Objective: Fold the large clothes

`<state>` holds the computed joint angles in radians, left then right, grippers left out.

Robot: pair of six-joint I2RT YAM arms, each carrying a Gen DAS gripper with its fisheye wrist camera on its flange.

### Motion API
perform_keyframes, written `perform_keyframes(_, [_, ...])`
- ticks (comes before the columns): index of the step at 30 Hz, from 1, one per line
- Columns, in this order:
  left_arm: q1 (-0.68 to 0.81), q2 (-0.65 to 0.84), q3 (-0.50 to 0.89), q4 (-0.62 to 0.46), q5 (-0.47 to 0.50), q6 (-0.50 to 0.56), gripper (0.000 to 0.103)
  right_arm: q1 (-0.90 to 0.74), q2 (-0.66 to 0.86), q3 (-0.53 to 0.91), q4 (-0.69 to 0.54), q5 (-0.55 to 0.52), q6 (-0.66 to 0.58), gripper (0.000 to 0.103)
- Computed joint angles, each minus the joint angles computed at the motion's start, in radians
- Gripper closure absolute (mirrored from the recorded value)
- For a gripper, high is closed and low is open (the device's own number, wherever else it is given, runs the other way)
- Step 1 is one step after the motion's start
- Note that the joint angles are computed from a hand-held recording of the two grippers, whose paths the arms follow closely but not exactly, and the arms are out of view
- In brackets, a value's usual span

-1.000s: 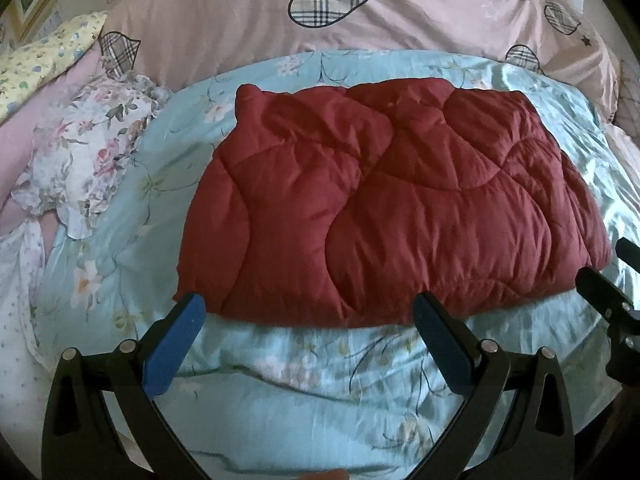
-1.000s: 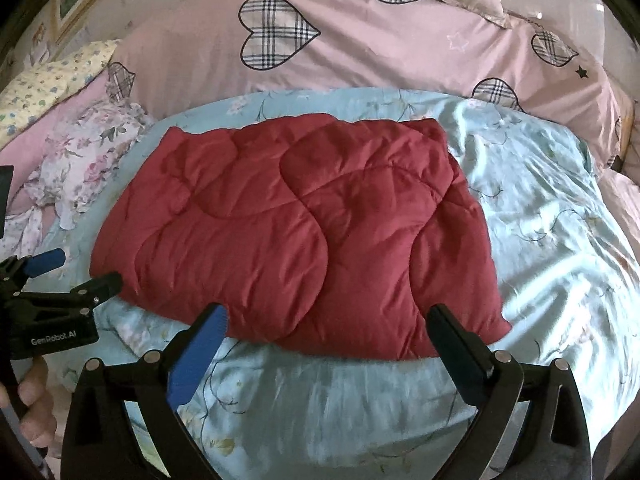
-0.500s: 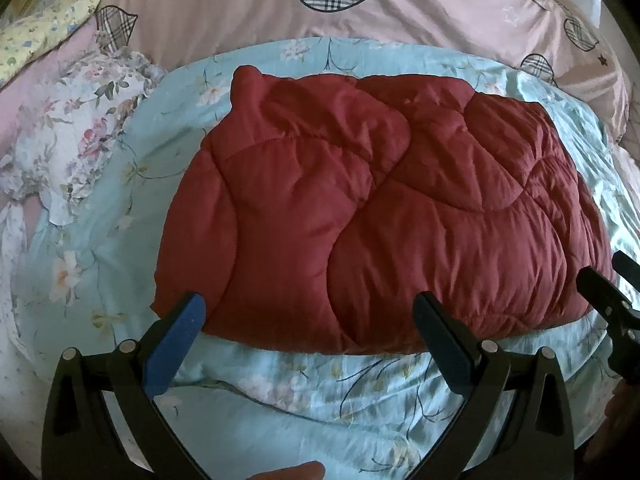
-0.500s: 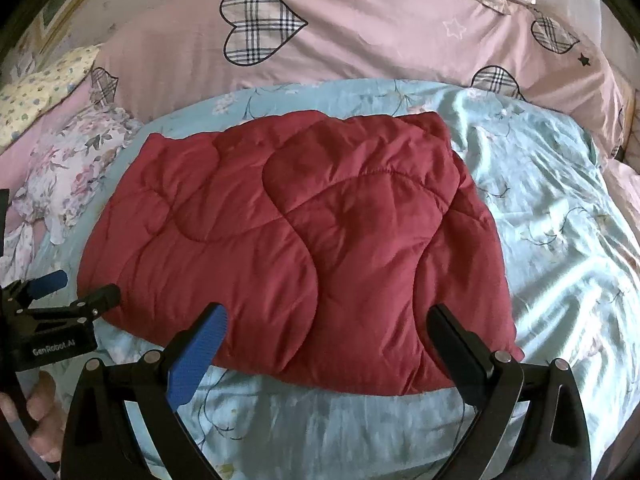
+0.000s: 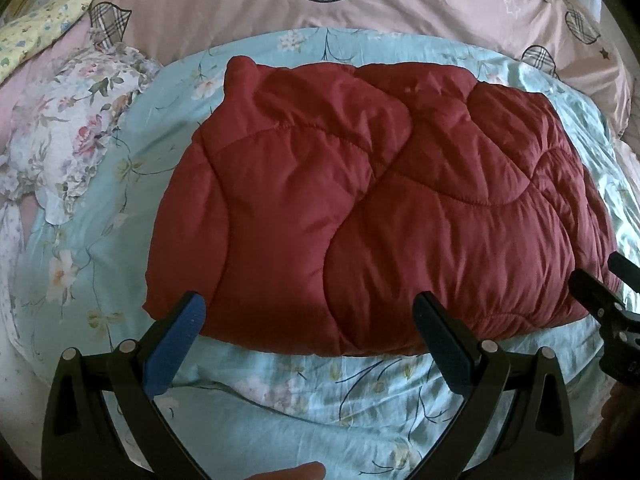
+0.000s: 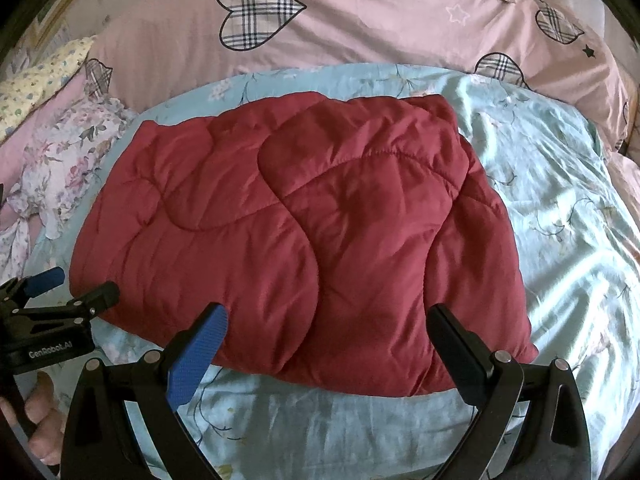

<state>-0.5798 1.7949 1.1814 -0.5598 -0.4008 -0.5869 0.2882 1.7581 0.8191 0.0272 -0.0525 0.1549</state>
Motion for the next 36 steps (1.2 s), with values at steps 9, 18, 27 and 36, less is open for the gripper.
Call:
perform_keyframes(9, [-0.005,0.001,0.002,0.004,-0.004,0.001,0.000,-0.009,-0.001,0.004,-0.006,-0.004,-0.002,0.003])
perform_keyframes(18, [-0.012,-0.006,0.000,0.003,-0.010,0.001,0.000,-0.007,-0.010,0.003,-0.014,-0.001,-0.004,0.003])
perform_keyframes(27, [-0.009,-0.017,-0.005,0.003,-0.007,0.004,0.000,-0.001,-0.013,0.005,-0.019,0.001,-0.003,0.003])
perform_keyframes(36, [-0.015,-0.026,-0.007,0.000,-0.012,0.001,0.000,0.002,-0.017,-0.001,-0.015,0.000,-0.003,0.003])
